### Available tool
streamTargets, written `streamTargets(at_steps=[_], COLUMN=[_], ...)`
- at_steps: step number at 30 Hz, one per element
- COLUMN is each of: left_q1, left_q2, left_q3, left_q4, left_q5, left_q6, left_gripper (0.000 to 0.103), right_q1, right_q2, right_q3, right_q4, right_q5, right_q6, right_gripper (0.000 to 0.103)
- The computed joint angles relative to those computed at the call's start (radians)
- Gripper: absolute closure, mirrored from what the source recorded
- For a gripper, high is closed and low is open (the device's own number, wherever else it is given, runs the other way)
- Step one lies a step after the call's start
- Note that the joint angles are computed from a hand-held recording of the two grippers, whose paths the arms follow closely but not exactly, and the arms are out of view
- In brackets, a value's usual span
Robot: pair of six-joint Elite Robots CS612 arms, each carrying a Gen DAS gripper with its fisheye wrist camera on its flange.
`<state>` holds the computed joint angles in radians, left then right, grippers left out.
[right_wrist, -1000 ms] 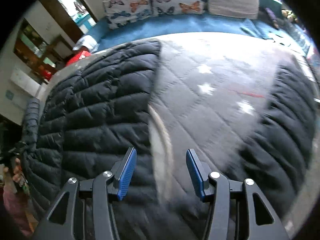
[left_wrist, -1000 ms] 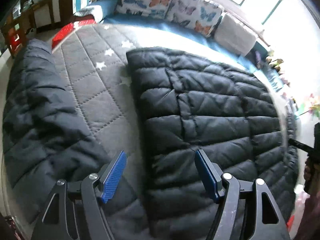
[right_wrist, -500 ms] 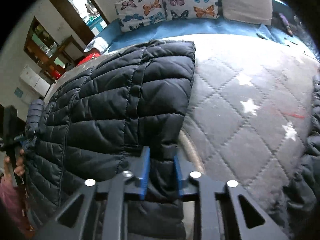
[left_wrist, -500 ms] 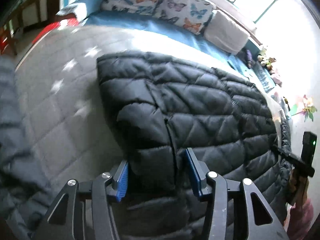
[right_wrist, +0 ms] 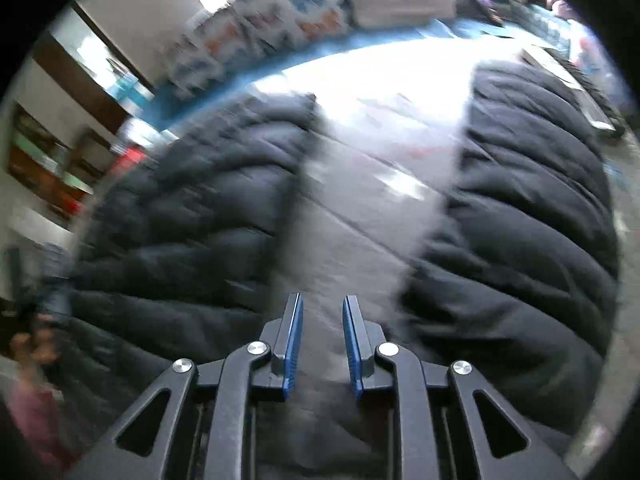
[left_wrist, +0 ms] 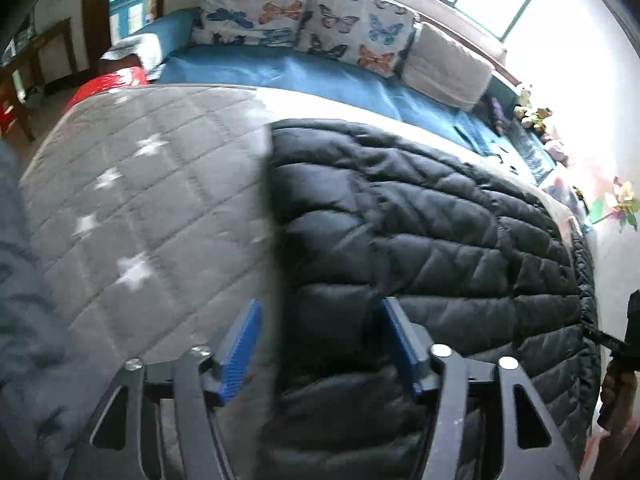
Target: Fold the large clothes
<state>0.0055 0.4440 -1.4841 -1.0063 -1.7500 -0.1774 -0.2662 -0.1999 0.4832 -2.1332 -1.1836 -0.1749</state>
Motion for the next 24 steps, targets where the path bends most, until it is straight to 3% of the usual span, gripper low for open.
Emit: streamTargets(at_steps=[1, 4, 8, 13, 16, 18, 21, 24], left_q1=[0.004, 0.020, 0.030, 0.023, 0.032, 0.022, 0.016, -0.001], left_q2=[0.004, 0.020, 0.043, 0.070, 0.071, 0.067, 0.065, 0.061], left_q3=[-0.016, -0.062, -0.119, -0.196, -0.219, -0.230, -0.288, -0.356], left_q4=[0.019, 0.096, 0.148, 0.197, 0.224, 0.217, 0.187, 0.188], left_q5=[0.022, 0.061, 0.063, 0.073, 0.062, 0.086, 0.082, 0.046], left_q6=[0.003, 0.011, 0.066, 0.128, 0.151, 0.150, 0.170, 0.203], left_gripper=[0.035, 0.024, 0.024, 0.024, 0.024, 0.025, 0.025, 0.025], right_q1=[-0.001, 0.013, 0.028, 0.008, 0.001, -0.004, -0.014, -0.018], right_q2=[-0.016, -0.077, -0.147, -0.220, -0.234, -0.248, -0.316, -0.379], right_q3=[0.033, 0.157, 0.293, 0.432, 0.459, 0.482, 0.600, 0.686], right_q4=[-0.026, -0.124, -0.199, -0.236, -0.249, -0.288, -0.464, -0.556], right_q5=[-0.007, -0.119, -0.280, -0.314, -0.345, -0.333, -0.262, -0.181], right_q6=[-0.037, -0.076, -0.164, -0.139, -0.128, -0.111, -0.107, -0.114], right_gripper=[0.081, 0.081, 0.081, 0.081, 0.081, 0.081, 0.077, 0.066])
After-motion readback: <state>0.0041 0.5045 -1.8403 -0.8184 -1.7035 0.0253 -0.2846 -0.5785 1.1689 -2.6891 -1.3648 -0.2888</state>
